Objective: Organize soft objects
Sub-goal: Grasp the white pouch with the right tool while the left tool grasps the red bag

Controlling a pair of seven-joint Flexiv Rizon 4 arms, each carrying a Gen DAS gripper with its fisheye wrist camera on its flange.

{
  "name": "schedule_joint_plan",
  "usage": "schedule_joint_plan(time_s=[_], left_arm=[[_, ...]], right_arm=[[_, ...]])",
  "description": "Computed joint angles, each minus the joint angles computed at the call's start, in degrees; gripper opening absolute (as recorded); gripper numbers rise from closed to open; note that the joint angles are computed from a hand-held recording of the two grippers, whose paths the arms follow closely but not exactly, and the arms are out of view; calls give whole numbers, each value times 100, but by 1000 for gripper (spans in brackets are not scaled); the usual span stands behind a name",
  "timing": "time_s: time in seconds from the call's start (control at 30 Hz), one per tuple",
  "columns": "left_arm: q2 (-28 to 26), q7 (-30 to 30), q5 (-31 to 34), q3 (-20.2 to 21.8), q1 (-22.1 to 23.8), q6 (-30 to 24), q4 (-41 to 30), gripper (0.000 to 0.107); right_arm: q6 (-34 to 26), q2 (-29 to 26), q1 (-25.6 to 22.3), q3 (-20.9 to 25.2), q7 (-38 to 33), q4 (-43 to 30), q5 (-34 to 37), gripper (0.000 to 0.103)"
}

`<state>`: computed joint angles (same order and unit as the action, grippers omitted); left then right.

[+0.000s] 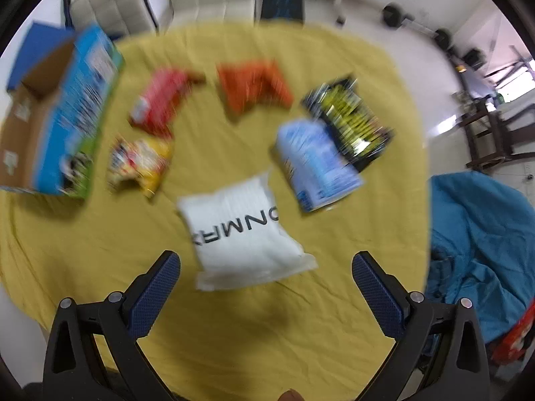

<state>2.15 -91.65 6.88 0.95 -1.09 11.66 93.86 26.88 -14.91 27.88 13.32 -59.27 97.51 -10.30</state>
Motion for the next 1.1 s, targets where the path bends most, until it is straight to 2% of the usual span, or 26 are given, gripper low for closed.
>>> schedule_joint_plan(time_s=[0.1, 0.27, 0.33, 0.4, 0.47, 0.6, 0.67, 0.8, 0.9, 0.93, 1.0, 1.03, 1.1], left_arm=[[-476, -136, 140, -95, -17, -94, -231, 103], [-1071, -221, -112, -43, -45, -151, -564, 103], [-1226, -260, -107, -18, -78, -125, -696, 103], [-1485, -235, -118, -24, -101, -95, -946, 103], [-1750, -200, -96, -15, -133, -31, -1216, 103], [-2544, -24, -66, -3, -192, -210, -2055, 98], [-2932, 127, 114, 36, -294, -340, -2477, 95], [-3554, 364, 137, 124, -372, -692, -3029, 93], [-3994, 527, 150, 185, -409, -1038, -3379, 82], [-4090, 569, 162, 209, -427, -1111, -3442, 71], [-4227, 654, 79, 213, -401, -1180, -3469, 59], [-4248, 635, -75, 186, -349, -1174, -3407, 50], [-4136, 516, -301, 180, -289, -972, -3125, 46]], right_arm=[[-23, -456, -73, 37, -420, -156, 356, 103], [-119, -964, -120, 49, -686, -403, 740, 103], [-32, -1021, -124, 40, -692, -406, 770, 97], [-82, -1030, -178, 30, -590, -488, 927, 86], [-151, -995, -257, 4, -425, -554, 1094, 81], [-32, -889, -371, -136, 77, -495, 1113, 79], [46, -913, -529, -129, 194, -543, 1362, 77], [206, -946, -618, -167, 530, -541, 1443, 76], [225, -1066, -564, -173, 778, -610, 1360, 75], [186, -993, -562, -159, 858, -569, 1347, 75], [186, -1062, -537, -165, 938, -630, 1280, 75], [185, -1059, -526, -166, 982, -614, 1245, 75], [273, -1077, -502, -163, 1063, -545, 1191, 74]])
